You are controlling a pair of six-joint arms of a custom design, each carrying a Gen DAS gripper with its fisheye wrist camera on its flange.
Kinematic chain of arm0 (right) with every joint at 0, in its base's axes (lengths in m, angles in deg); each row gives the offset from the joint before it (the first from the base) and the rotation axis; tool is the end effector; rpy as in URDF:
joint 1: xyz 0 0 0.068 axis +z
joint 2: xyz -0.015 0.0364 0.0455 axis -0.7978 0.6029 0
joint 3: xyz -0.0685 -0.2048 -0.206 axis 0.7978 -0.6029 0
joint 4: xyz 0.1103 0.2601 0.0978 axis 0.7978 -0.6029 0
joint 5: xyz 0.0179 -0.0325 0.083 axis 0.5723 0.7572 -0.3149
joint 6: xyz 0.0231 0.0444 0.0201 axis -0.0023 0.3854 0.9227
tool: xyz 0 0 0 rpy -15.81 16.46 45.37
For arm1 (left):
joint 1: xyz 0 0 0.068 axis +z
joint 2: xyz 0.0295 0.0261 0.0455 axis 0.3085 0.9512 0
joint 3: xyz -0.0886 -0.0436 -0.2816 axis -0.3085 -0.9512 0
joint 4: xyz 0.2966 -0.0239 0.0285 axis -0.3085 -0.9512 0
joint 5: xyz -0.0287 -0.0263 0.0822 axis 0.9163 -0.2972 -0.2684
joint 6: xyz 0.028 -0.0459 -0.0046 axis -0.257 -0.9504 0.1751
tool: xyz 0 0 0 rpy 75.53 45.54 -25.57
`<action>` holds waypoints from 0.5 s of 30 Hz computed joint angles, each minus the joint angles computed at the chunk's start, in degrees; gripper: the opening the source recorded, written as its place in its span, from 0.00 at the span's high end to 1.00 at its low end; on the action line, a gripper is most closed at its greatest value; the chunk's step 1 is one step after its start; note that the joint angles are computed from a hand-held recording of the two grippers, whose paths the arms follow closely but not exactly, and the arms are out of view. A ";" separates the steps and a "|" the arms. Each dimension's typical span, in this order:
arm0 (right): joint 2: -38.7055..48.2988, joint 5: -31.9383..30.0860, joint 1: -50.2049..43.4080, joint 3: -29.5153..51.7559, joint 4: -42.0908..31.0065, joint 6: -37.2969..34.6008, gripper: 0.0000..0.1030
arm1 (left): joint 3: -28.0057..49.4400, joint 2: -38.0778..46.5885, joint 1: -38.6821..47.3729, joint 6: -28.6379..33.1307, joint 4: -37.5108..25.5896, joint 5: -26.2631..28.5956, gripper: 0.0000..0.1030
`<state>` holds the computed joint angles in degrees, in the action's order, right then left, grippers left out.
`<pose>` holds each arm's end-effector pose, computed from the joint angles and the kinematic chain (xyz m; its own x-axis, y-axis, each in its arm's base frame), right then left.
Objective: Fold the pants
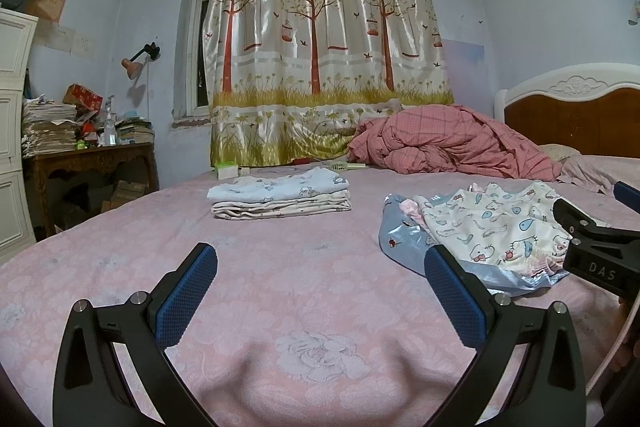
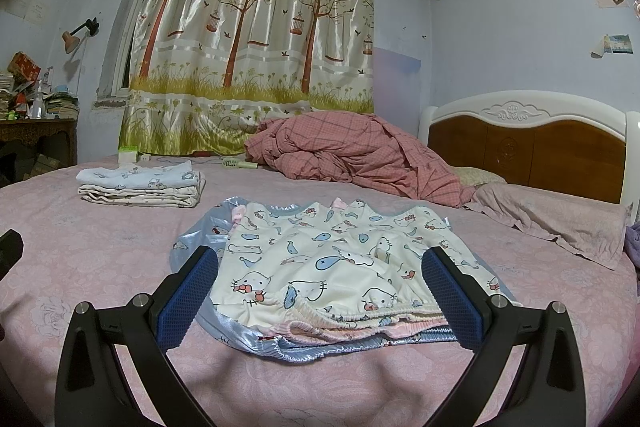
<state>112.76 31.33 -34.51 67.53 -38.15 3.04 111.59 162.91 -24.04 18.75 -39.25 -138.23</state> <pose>0.2665 0.0773 0.2343 -0.1910 -0.1408 -0.9714 -0.0318 0.9900 -0.1372 0.2411 -0.1761 0.1696 -0.1481 -0.0107 -0.9889 -0.2991 0.9536 0.0344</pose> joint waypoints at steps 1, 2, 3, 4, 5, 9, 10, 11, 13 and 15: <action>0.00 -0.03 -0.02 0.00 0.01 -0.01 0.00 | 0.27 0.02 0.00 -0.04 -0.27 0.01 0.00; 0.11 0.08 0.08 0.04 0.07 0.02 0.00 | 0.37 -0.02 0.01 -0.09 -0.46 0.02 0.00; 0.11 0.08 0.08 0.04 0.07 0.02 0.00 | 0.42 -0.05 0.01 -0.13 -0.58 0.02 0.00; 0.08 0.07 0.07 0.04 0.03 0.02 0.00 | 0.39 -0.11 0.01 -0.15 -0.62 0.03 0.00; 0.10 0.12 0.11 0.05 0.03 0.03 0.00 | 0.48 -0.13 0.01 -0.16 -0.74 0.03 0.00; 0.09 0.15 0.13 0.03 0.08 0.01 0.00 | 0.35 -0.41 0.06 -0.03 -0.79 0.03 0.00; -0.02 0.07 0.05 -0.01 0.06 -0.03 0.00 | 0.22 -0.52 0.11 -0.01 -0.78 0.05 0.00; 0.05 0.15 0.14 0.07 -0.01 -0.01 0.00 | 0.28 -0.22 0.15 -0.12 -0.67 0.04 0.00; 0.00 0.14 0.13 0.04 -0.01 -0.02 0.00 | -0.68 -0.37 -0.31 0.27 0.66 -1.31 0.00; 0.15 -0.38 -0.25 0.09 0.13 0.18 0.00 | -1.67 -1.14 -1.23 0.78 1.73 -3.73 0.00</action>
<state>112.91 30.95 -34.76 67.62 -38.02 3.22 109.92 161.78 -25.27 19.53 -37.52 -141.97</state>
